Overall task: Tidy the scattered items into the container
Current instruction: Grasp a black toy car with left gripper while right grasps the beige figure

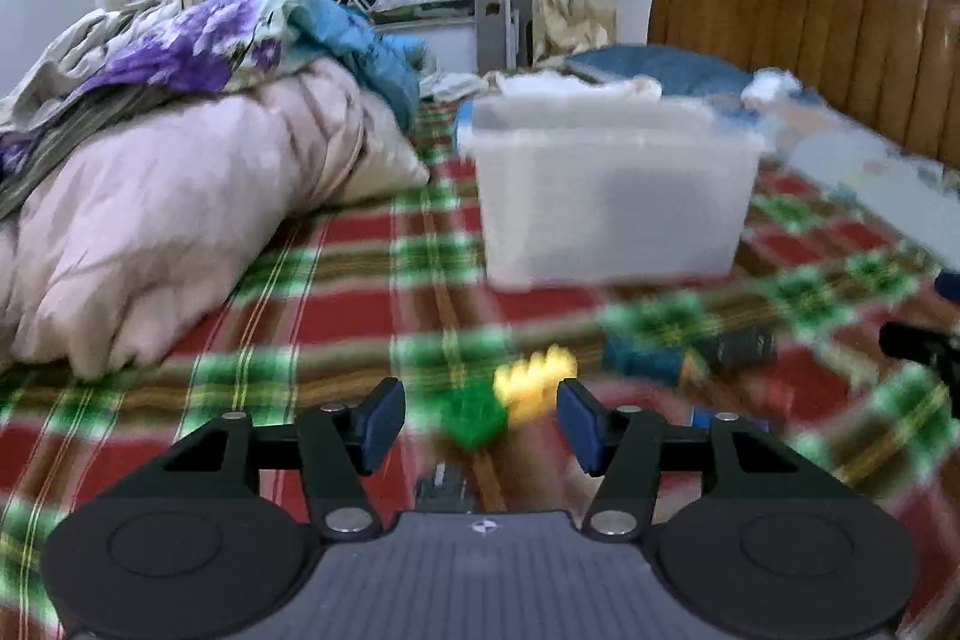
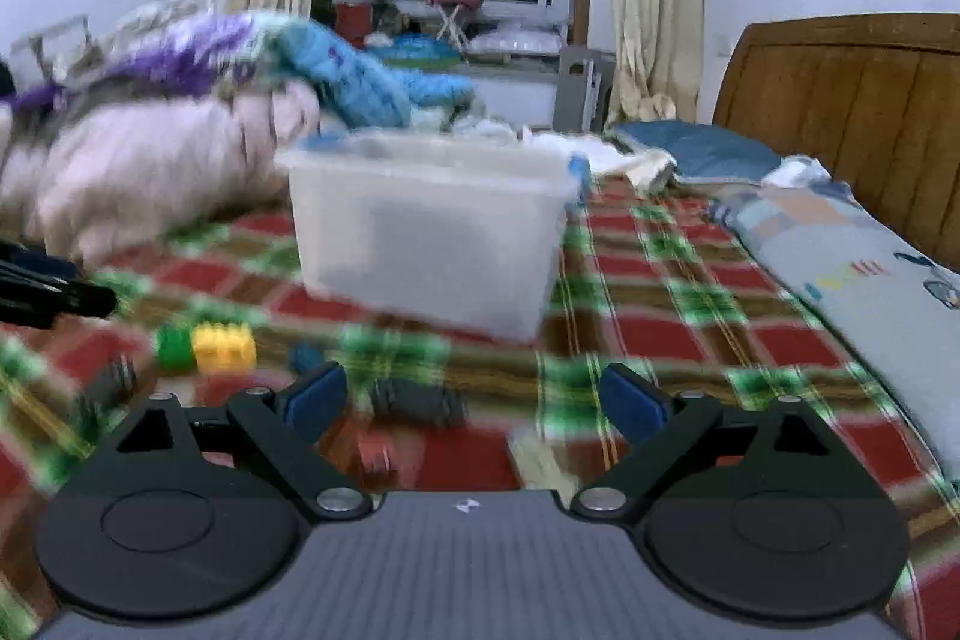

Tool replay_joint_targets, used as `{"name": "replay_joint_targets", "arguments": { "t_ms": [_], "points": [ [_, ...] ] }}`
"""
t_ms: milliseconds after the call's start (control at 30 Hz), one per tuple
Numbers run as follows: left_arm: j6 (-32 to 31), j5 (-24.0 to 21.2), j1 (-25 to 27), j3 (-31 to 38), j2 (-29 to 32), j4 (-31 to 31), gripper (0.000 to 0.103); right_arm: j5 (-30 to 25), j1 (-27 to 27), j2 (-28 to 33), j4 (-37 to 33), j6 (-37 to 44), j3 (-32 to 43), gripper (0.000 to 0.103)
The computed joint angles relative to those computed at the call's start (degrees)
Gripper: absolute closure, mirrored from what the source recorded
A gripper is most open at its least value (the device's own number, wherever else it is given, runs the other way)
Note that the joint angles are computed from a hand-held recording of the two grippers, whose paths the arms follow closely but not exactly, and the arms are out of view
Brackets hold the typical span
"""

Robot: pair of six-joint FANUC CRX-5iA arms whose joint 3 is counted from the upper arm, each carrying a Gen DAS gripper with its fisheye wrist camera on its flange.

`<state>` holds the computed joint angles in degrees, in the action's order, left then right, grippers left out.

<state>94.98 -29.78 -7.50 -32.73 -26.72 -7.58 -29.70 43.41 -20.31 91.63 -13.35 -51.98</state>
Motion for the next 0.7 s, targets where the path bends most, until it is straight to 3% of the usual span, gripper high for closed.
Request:
{"name": "replay_joint_targets", "arguments": {
  "t_ms": [133,267,367,500,600,700],
  "points": [
    [-1.1,1.2,1.6,-3.8,-1.5,1.5,0.043,0.2,-1.2,1.6,-1.4,1.4,-0.4,0.009],
    [4.0,0.5,0.0,-2.4,0.9,-5.1,0.043,3.9,-5.2,2.9,0.4,-1.3,-0.5,0.013],
    [3.2,2.0,0.9,-3.1,1.9,-4.2,0.043,7.2,-7.5,4.1,-0.4,-1.1,-0.3,0.026],
    [-0.9,4.3,2.7,-5.1,2.7,1.3,0.043,8.7,-9.2,4.8,2.3,-2.2,-0.9,0.026],
    [-1.1,4.8,2.4,-4.8,4.3,1.4,0.043,10.9,-11.2,5.2,5.2,-3.9,-1.0,0.027],
    [-0.9,6.0,1.9,-5.2,5.0,0.4,0.043,13.3,-13.1,5.4,7.0,-5.0,-0.9,0.035]
  ]
}}
